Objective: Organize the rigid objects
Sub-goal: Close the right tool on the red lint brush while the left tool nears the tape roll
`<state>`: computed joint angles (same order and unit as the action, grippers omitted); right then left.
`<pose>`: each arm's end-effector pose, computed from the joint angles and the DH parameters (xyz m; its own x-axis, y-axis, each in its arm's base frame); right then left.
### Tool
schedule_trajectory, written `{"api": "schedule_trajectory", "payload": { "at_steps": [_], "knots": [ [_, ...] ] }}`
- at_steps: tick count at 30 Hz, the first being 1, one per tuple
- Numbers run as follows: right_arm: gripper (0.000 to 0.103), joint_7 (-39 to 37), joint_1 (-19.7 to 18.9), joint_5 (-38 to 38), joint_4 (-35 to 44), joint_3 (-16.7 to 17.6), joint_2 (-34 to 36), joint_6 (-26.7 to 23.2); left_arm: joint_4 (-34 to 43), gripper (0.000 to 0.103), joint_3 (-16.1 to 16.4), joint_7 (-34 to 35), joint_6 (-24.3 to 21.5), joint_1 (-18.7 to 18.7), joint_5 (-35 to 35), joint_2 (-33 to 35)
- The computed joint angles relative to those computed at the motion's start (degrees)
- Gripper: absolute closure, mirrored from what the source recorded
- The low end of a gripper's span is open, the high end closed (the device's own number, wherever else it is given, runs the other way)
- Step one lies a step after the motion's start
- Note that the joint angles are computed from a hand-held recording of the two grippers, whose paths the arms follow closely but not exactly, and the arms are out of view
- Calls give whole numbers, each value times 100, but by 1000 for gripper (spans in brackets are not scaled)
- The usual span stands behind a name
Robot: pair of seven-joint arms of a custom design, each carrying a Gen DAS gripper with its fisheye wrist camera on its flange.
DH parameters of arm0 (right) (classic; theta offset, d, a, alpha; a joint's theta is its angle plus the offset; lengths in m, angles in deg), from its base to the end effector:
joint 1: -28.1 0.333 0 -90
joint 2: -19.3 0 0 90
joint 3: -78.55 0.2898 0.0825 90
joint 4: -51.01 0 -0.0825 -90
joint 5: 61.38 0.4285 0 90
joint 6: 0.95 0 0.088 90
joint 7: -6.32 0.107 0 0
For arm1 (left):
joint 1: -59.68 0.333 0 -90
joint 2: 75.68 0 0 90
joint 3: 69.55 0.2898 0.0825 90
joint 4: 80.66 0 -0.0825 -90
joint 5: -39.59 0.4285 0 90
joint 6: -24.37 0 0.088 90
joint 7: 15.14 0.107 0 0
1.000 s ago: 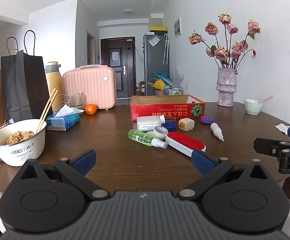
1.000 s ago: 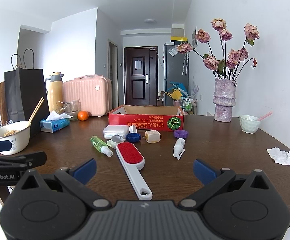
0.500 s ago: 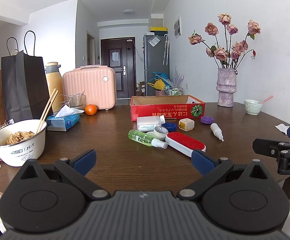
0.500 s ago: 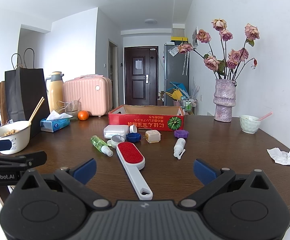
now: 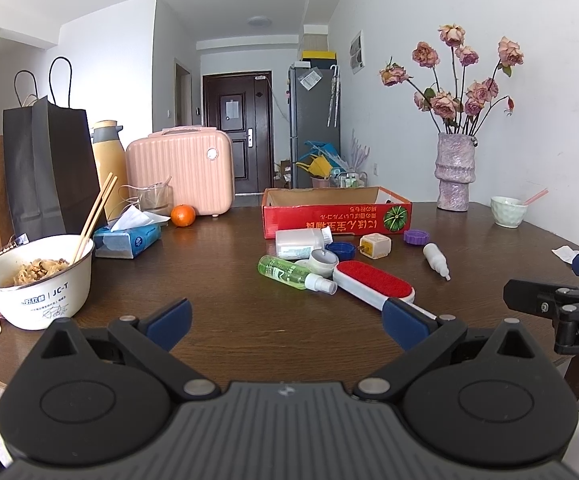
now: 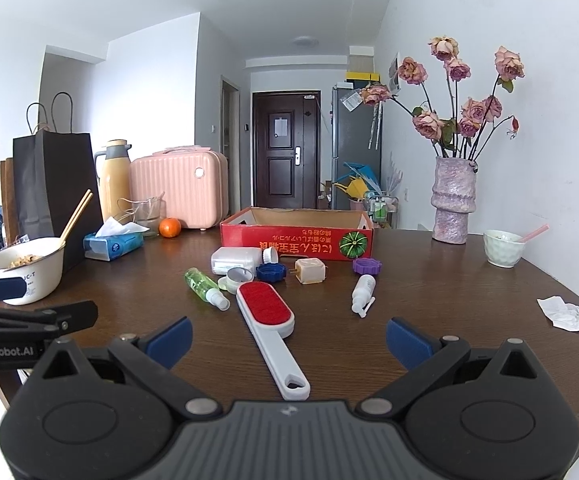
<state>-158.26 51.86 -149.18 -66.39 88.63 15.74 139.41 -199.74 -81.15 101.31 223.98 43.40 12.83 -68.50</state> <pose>0.5116 0.3440 0.4730 -0.1588 -0.9872 -0.0119 -0.3214 0.0631 -0.9448 0.5858 -0.2445 0.4669 -0.3398 -0.9397 -0.0402 -0.2852 0.1437 -0.9476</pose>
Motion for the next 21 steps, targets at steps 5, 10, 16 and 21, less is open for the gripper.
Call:
{"api": "schedule_trajectory", "payload": {
  "at_steps": [5,10,16,21],
  "knots": [
    [0,-99,-1,0,117,-40,125,51,208,0,148,285,-125,-169,-347,133],
    [0,-156,-13,57,251,-117,268,172,551,0,527,882,-301,-597,-1005,323],
    [0,-288,7,138,414,-202,436,252,929,0,1201,1417,-524,-1268,-1691,542],
    [0,-469,13,269,631,-295,634,353,1198,0,2021,1416,-757,-1985,-1864,753]
  ]
}}
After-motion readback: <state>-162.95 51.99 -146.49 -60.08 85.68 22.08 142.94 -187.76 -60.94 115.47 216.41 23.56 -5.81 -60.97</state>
